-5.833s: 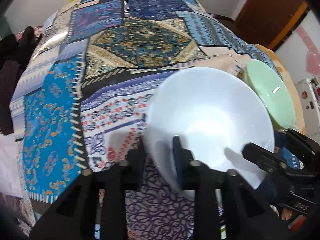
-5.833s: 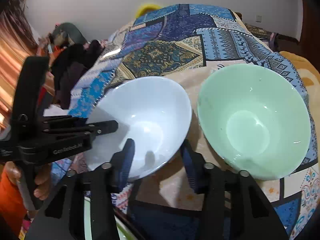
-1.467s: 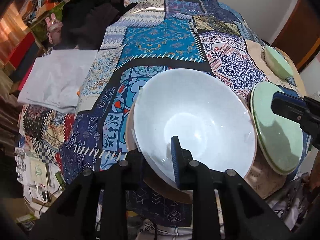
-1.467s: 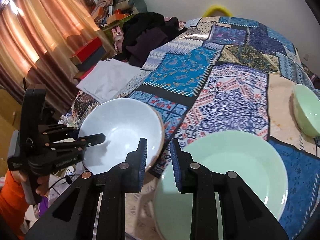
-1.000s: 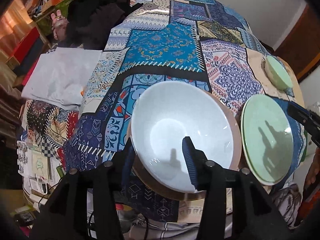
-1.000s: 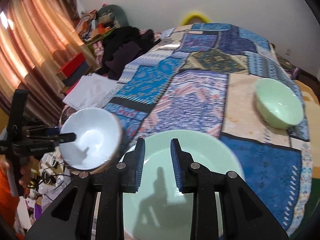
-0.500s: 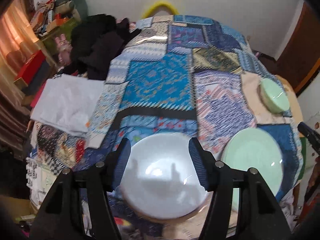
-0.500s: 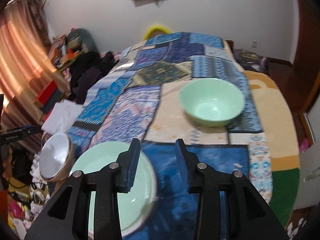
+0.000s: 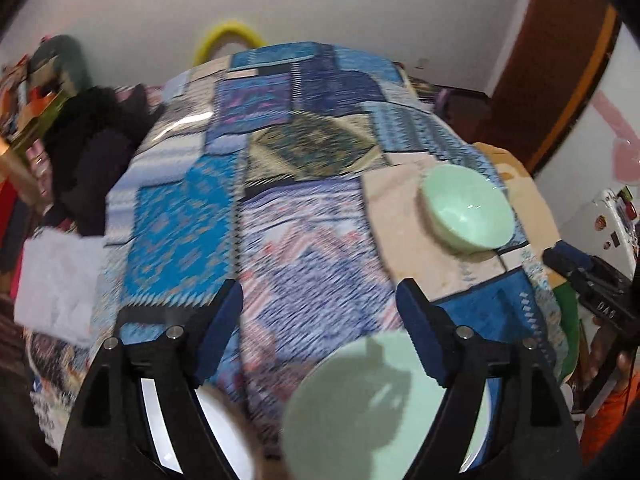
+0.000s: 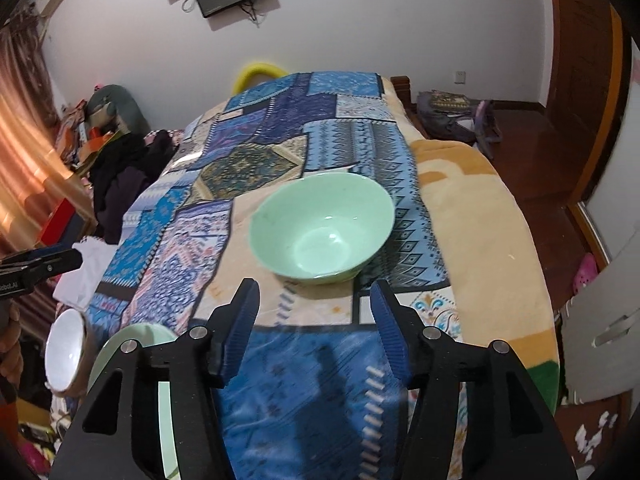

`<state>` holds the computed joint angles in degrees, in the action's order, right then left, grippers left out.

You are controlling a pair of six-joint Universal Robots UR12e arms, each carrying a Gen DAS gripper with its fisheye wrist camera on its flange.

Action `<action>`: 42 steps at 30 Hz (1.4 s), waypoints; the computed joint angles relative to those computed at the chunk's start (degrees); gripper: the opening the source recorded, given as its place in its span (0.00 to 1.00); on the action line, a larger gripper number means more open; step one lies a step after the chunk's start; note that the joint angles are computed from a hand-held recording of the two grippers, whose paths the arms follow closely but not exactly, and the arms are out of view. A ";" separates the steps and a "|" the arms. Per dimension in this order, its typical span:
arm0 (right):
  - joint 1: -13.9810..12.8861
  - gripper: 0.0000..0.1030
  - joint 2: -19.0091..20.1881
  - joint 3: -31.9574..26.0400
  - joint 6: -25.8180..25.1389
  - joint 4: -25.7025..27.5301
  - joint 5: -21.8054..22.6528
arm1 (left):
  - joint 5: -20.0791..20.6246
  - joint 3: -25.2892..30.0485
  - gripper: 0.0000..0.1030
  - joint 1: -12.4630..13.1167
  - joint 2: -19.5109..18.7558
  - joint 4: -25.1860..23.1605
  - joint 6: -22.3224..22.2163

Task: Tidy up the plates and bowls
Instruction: 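Open both grippers off the white bowl and move to the mint green bowl, then close both grippers on the mint green bowl rim and lift it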

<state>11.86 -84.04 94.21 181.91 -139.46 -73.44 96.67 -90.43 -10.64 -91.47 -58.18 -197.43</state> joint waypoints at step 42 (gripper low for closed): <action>-1.20 0.18 9.51 -7.00 1.68 5.29 1.70 | -14.79 16.29 0.14 -1.22 -21.14 -6.39 7.89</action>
